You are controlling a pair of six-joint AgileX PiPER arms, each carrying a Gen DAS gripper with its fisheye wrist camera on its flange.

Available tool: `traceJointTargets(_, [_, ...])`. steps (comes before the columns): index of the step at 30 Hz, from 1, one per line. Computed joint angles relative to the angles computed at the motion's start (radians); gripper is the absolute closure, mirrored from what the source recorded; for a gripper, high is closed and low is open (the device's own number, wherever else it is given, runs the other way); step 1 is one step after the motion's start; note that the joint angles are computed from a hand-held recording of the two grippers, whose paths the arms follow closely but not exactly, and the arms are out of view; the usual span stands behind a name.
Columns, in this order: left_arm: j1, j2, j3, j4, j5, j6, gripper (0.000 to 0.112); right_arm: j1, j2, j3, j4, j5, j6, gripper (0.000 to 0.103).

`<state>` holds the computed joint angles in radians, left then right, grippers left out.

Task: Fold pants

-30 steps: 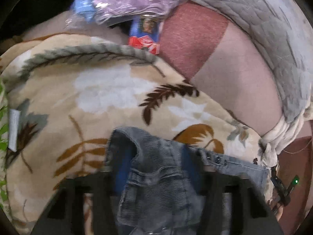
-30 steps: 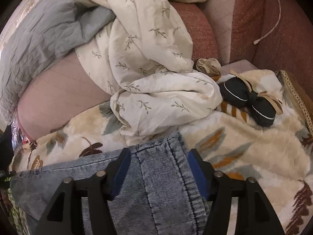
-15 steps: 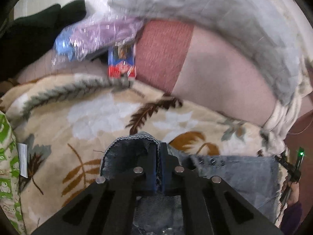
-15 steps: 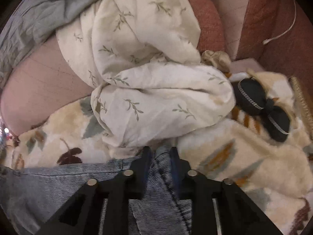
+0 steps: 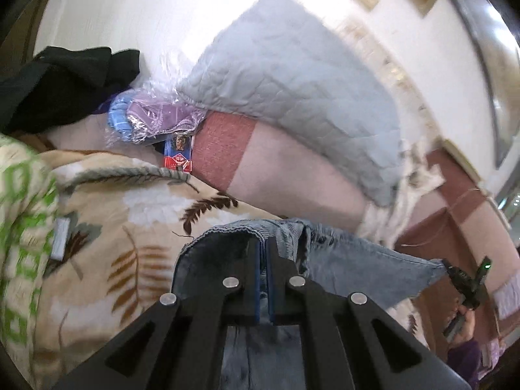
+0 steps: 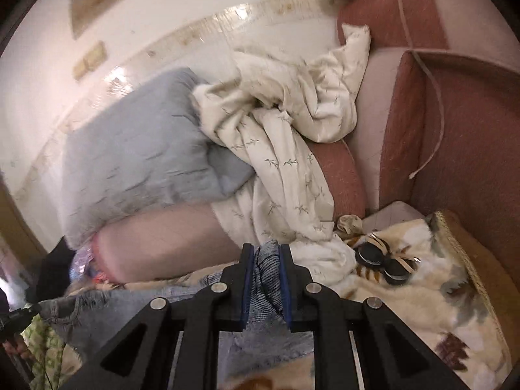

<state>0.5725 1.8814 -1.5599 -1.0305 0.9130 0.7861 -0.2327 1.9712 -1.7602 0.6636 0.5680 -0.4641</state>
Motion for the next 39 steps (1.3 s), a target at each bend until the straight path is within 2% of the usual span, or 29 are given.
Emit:
traceJointTargets(1, [0.029,-0.054,0.100,-0.053,-0.001,0.090,0.109,-0.007,-0.056,0.100,0.032,-0.022,-0.053,0.087])
traceJointTargets(3, [0.124,-0.155,0.300,-0.120,0.070,0.262,0.109,-0.047,-0.147,0.300,0.096,-0.037,-0.160,0.087])
traceJointTargets(4, [0.157,-0.192,0.398,-0.164,0.061,0.338,0.109,-0.069,-0.170,0.360,0.127,-0.037,-0.201,0.087])
traceJointTargets(7, [0.274,-0.232,0.599,-0.143,0.111,0.466,0.109,-0.154,-0.237,0.587,0.240,-0.035,-0.369,0.087])
traceJointTargets(10, [0.346,-0.213,0.719,-0.091,0.069,0.544,0.109,-0.235,-0.270,0.757,0.328,-0.019,-0.520,0.087])
traceJointTargets(14, [0.433,-0.230,0.795,-0.072,0.026,0.592,0.109,-0.315,-0.254,0.827,0.234,0.060,-0.472,0.082])
traceJointTargets(17, [0.521,-0.259,0.800,-0.056,0.060,0.594,0.109,-0.335,-0.273,0.835,0.124,0.094,-0.395,0.078])
traceJointTargets(20, [0.545,-0.317,0.799,-0.053,0.070,0.590,0.109,-0.329,-0.329,0.829,0.072,0.112,-0.375,0.078])
traceJointTargets(21, [0.530,-0.343,0.800,-0.055,0.079,0.588,0.110,-0.314,-0.355,0.821,0.072,0.103,-0.368,0.077])
traceJointTargets(22, [0.507,-0.360,0.799,-0.057,0.078,0.582,0.110,-0.309,-0.370,0.821,0.083,0.101,-0.373,0.068])
traceJointTargets(23, [0.469,-0.378,0.796,-0.059,0.073,0.562,0.109,-0.288,-0.382,0.808,0.098,0.094,-0.358,0.051])
traceJointTargets(25, [0.354,-0.408,0.793,-0.081,0.069,0.519,0.109,-0.231,-0.403,0.803,0.103,0.034,-0.309,0.030])
traceJointTargets(27, [0.196,-0.403,0.783,-0.116,0.029,0.464,0.109,-0.150,-0.400,0.783,0.075,-0.044,-0.230,0.030])
traceJointTargets(29, [0.060,-0.381,0.770,-0.151,-0.005,0.434,0.109,-0.072,-0.352,0.725,-0.033,-0.105,-0.067,0.030])
traceJointTargets(33, [-0.178,-0.304,0.784,-0.209,-0.133,0.453,0.109,0.001,-0.173,0.521,-0.313,-0.091,0.233,0.030])
traceJointTargets(34, [-0.212,-0.280,0.784,-0.208,-0.167,0.458,0.109,0.007,-0.134,0.472,-0.372,-0.070,0.285,0.030])
traceJointTargets(36, [-0.269,-0.236,0.783,-0.190,-0.245,0.436,0.109,0.005,-0.038,0.349,-0.432,0.022,0.344,0.030])
traceJointTargets(39, [-0.277,-0.173,0.752,-0.150,-0.262,0.389,0.109,-0.004,0.087,0.202,-0.460,0.149,0.374,0.030])
